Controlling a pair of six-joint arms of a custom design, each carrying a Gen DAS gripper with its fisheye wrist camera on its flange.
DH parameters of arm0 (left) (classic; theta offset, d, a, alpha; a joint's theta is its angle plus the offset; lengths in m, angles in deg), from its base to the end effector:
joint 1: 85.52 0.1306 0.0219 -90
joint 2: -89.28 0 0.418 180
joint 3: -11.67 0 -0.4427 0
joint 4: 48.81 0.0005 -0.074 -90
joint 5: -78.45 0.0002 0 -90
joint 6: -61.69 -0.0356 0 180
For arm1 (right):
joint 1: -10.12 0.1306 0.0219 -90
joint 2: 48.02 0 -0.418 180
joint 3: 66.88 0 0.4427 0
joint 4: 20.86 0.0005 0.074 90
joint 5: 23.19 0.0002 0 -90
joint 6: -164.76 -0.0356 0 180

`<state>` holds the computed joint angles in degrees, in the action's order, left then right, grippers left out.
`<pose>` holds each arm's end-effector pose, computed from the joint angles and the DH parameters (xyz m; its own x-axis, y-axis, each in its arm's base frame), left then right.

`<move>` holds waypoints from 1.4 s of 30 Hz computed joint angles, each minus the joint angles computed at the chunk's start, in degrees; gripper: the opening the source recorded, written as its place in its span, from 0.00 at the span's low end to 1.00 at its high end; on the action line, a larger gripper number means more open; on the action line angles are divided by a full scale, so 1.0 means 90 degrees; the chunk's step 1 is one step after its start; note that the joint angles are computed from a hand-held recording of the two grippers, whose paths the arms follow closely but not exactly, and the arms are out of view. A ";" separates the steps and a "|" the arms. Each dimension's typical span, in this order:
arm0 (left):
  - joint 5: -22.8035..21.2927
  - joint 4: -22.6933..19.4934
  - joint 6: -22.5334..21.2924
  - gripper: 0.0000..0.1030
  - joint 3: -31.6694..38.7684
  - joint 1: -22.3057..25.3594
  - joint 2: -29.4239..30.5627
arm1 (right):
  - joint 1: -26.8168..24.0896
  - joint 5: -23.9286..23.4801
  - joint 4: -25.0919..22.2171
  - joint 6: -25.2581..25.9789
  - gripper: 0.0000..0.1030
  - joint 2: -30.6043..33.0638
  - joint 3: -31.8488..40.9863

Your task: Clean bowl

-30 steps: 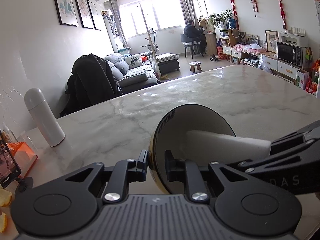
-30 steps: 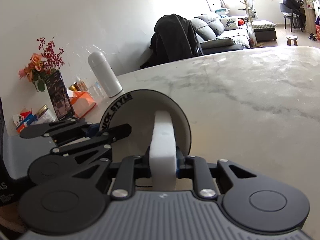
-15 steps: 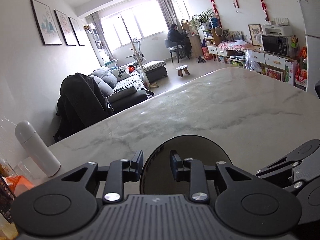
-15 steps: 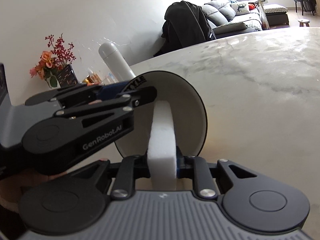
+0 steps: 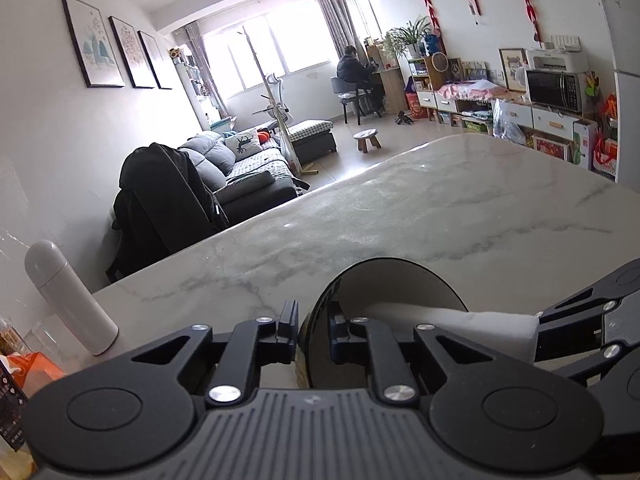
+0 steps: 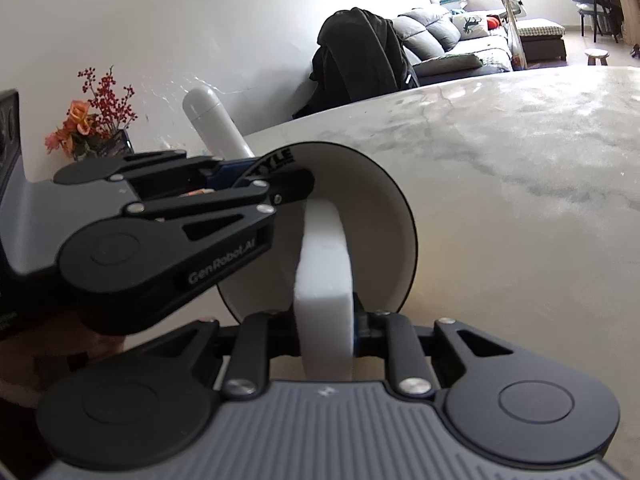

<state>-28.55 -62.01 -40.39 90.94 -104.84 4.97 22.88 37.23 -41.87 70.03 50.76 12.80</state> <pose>0.5523 -0.1831 0.3678 -0.4401 0.3664 -0.8198 0.1725 0.9305 0.3232 0.5660 0.1457 0.3311 -0.6724 -0.0787 -0.7360 -0.5066 0.7739 0.3800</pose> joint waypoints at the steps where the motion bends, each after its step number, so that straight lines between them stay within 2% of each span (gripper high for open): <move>1: -0.0031 0.0044 0.0041 0.12 -0.0007 -0.0010 0.0005 | 0.0011 0.0167 0.0057 0.0051 0.20 -0.0016 -0.0007; 4: -0.0135 0.0237 0.0181 0.12 -0.0071 -0.0044 0.0013 | -0.0028 0.0400 0.0139 0.0027 0.20 0.0012 0.0051; 9: -0.0453 0.0664 0.0437 0.12 -0.0318 -0.0117 -0.0051 | -0.0119 0.0377 0.0219 -0.0155 0.20 0.0093 0.0156; 13: -0.0577 0.0623 0.0461 0.12 -0.0478 -0.0159 -0.0208 | -0.0141 0.0261 0.0264 -0.0227 0.22 0.0095 0.0147; 19: -0.0482 0.0366 0.0734 0.12 -0.0619 -0.0100 -0.0420 | -0.0137 0.0144 0.0379 -0.0227 0.26 -0.0028 0.0020; 26: -0.0519 0.0274 0.0737 0.12 -0.0753 -0.0124 -0.0565 | -0.0088 0.0208 0.0519 -0.0239 0.31 -0.0172 -0.0120; 33: -0.0525 0.0214 0.0785 0.13 -0.0838 -0.0135 -0.0653 | -0.0058 0.0274 0.0687 -0.0232 0.32 -0.0314 -0.0291; 37: -0.0526 0.0205 0.0799 0.13 -0.0861 -0.0134 -0.0669 | -0.0067 0.0267 0.0800 -0.0271 0.31 -0.0379 -0.0363; 38: -0.0530 0.0203 0.0798 0.13 -0.0867 -0.0137 -0.0672 | -0.0067 0.0265 0.0784 -0.0240 0.29 -0.0375 -0.0365; 39: -0.0535 0.0203 0.0797 0.13 -0.0873 -0.0139 -0.0674 | -0.0066 0.0259 0.0758 -0.0230 0.22 -0.0370 -0.0369; 42: -0.0540 0.0194 0.0809 0.13 -0.0902 -0.0140 -0.0697 | -0.0075 0.0215 0.0835 -0.0371 0.21 -0.0379 -0.0418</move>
